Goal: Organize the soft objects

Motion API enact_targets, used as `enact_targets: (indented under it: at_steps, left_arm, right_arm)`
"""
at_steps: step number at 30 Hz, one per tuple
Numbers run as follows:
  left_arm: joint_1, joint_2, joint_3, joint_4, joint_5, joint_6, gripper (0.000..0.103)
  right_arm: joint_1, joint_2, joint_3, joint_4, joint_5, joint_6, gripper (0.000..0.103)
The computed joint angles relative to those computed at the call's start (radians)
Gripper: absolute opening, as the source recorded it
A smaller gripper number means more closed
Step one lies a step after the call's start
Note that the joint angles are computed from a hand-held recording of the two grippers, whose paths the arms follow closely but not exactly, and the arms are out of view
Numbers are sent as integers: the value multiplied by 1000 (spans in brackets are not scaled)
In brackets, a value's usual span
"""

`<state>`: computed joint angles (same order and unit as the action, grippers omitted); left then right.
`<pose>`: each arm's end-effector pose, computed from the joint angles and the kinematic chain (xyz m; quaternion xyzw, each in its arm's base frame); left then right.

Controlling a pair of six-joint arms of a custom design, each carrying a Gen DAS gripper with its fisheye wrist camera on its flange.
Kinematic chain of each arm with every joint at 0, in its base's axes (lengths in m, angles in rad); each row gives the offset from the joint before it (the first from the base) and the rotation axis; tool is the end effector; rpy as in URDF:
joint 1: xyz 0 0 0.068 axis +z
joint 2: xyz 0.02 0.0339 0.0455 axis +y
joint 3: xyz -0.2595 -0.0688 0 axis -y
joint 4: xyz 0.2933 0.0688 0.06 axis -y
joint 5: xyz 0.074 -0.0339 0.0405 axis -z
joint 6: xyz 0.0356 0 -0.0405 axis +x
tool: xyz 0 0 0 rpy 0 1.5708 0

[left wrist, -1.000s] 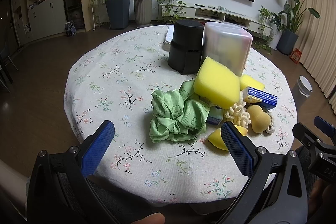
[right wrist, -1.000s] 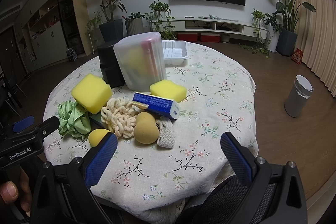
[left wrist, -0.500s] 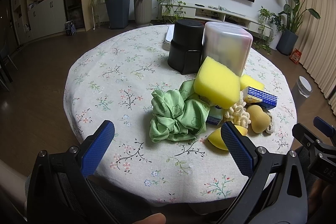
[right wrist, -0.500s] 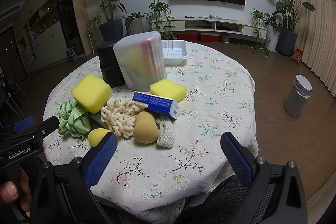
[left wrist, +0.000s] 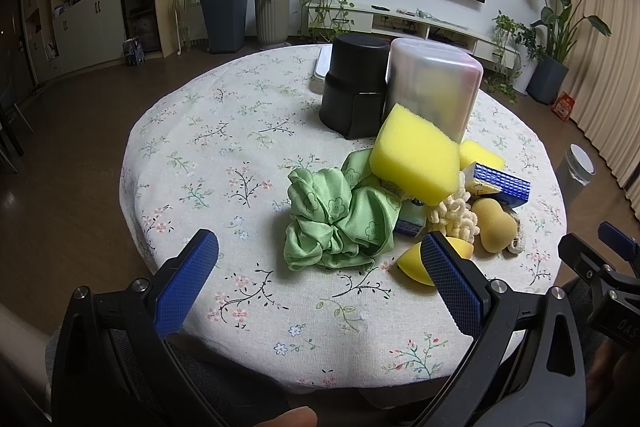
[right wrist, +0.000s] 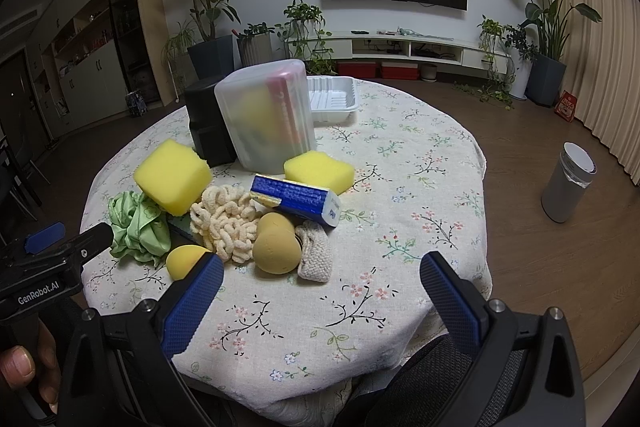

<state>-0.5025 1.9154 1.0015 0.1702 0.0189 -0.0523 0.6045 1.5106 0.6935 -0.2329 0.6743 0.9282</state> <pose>0.3633 -0.2004 0.0879 0.2081 0.8917 -0.1184 0.3841 0.2591 0.1519 0.1114 0.2310 0.8862 -0.0618 0.3967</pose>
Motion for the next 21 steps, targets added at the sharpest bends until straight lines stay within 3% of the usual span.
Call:
enact_targets:
  at_steps: [7,18,21]
  left_arm:
    - [4,33,13,2,12,2,103]
    - [53,115,75,-84,138,100,103]
    - [55,124,100,-111,158,141,103]
  right_arm:
    - [-9,11,3,10,-6,-8,101]
    - [-69,73,12,59,-66,-54,101]
    - [-87,108,40,77,-114,-102,95]
